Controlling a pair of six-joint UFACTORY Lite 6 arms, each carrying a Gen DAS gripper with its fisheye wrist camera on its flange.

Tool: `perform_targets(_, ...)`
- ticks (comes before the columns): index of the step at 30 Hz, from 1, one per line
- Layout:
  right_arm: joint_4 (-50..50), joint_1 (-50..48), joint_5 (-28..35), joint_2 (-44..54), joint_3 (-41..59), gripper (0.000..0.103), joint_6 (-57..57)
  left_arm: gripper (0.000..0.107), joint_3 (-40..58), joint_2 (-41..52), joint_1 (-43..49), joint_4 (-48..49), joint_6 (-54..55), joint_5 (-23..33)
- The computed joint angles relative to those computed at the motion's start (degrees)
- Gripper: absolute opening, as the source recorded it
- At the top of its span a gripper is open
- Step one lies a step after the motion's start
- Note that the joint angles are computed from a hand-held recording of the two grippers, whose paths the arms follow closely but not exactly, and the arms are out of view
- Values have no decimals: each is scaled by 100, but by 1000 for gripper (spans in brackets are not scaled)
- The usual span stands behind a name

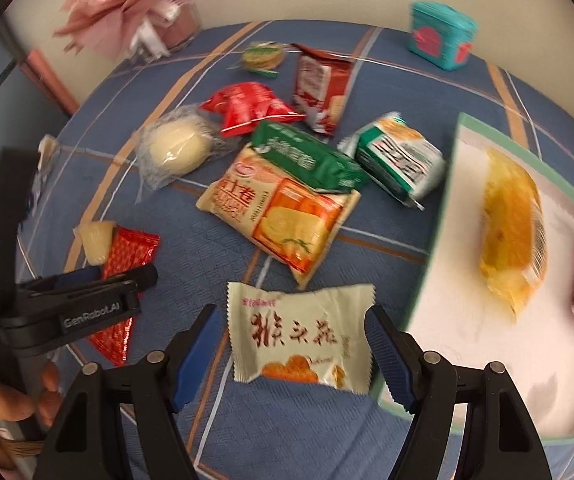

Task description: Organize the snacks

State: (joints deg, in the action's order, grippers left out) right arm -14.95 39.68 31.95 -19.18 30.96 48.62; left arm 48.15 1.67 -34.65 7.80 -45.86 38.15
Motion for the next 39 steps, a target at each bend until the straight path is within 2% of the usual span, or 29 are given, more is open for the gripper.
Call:
perform_targets(4, -87, -28, -264, 591, 235, 77, -116, 76, -68, -60, -81, -99, -81, -2)
perform_targets(9, -278, 3, -242, 1105, 411, 77, 252, 76, -247, -245, -8, -139, 48, -22)
perform_targets(12, -329, 44, -146, 1183, 457, 77, 455, 76, -1054, -1061, 272, -241, 398, 17)
perform_targets(17, 264, -29, -462, 1292, 446, 77, -55, 76, -1371, -824, -73, -88, -100, -493)
perform_targets(20, 1178, -69, -820, 1317, 430, 76, -836, 76, -1437, -819, -112, -96, -158, -577)
perform_targets(23, 1347, 21, -940, 1326, 553, 77, -877, 76, -1441, -881, -91, -116, -121, -520)
perform_targets(25, 993, 145, -798, 1327, 687, 77, -449, 76, -1443, -858, -112, -105, -138, -528)
perform_targets(27, 213, 393, -399, 1453, 857, 77, 435, 76, -1460, -814, -168, -74, -202, -560)
perform_targets(29, -84, 442, -212, 1576, 937, 77, 747, 76, -1478, -787, -213, -46, -266, -586)
perform_targets(34, 319, 233, -427, 1792, 889, 77, 553, 76, -1522, -711, -284, 1, -374, -684)
perform_targets(39, 1212, 181, -854, 2020, 853, 77, -151, 75, -1501, -622, -408, 7, -432, -732)
